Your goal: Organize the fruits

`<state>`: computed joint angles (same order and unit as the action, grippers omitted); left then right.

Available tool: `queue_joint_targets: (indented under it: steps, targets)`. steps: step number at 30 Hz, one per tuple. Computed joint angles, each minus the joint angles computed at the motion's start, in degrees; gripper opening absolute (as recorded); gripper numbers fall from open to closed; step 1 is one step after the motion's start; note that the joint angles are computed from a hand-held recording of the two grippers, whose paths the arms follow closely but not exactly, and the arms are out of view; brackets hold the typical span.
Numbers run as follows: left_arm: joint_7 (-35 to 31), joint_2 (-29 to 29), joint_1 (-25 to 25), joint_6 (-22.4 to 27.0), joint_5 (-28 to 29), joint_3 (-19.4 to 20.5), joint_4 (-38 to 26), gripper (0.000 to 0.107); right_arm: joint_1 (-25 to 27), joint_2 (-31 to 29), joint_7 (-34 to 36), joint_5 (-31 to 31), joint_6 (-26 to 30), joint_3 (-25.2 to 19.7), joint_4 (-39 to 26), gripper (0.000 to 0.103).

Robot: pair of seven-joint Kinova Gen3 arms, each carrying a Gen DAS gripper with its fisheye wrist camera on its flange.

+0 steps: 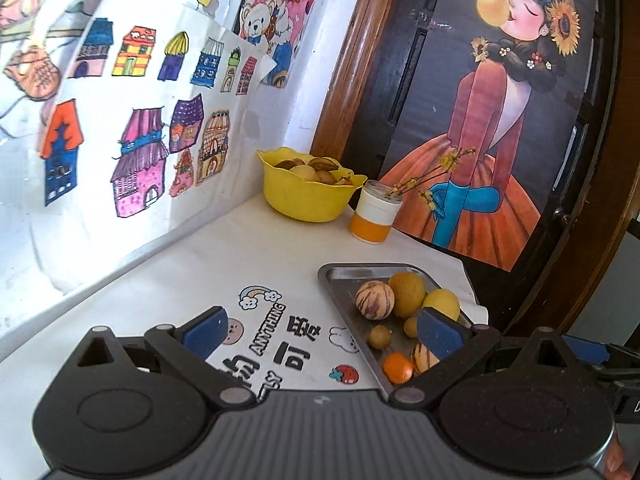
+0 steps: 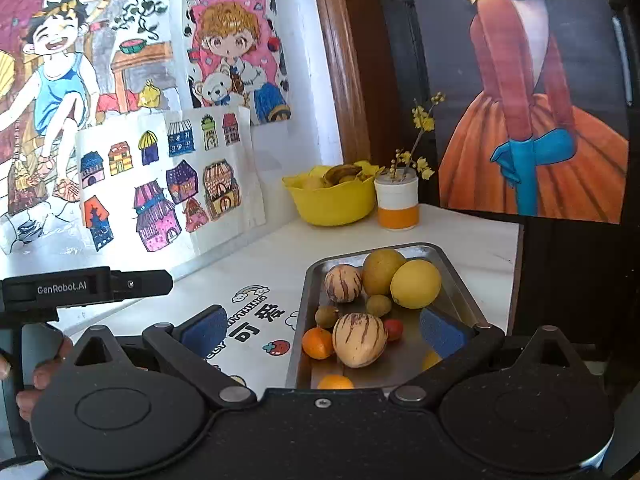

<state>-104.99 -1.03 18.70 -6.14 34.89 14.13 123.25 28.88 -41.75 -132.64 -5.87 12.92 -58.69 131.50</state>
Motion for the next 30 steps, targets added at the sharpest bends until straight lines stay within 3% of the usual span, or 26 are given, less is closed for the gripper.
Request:
queue_joint_targets:
  steps: [9,17,22,30]
  targets:
    - [-9.1,-4.3,0.0,-12.4,11.1,6.9,9.6,0.102,1.7,-14.2,-4.8,-6.1,6.8,-6.4,-0.1,0.102]
    - [-16.7,-5.2,4.3,-23.5,20.8,9.6,15.6,0.103,4.3,-23.2,-4.6,-11.8,13.7,-9.7,-2.4,0.102]
    - [-18.1,-5.7,7.2,-27.1,23.1,9.4,18.5,0.103,5.3,-28.0,-2.5,-15.1,16.8,-10.7,-3.6,0.102]
    - [-12.9,-5.8,8.4,-29.9,19.8,8.4,22.8,0.103,7.2,-34.3,-0.2,-21.0,20.7,-10.6,-5.1,0.102]
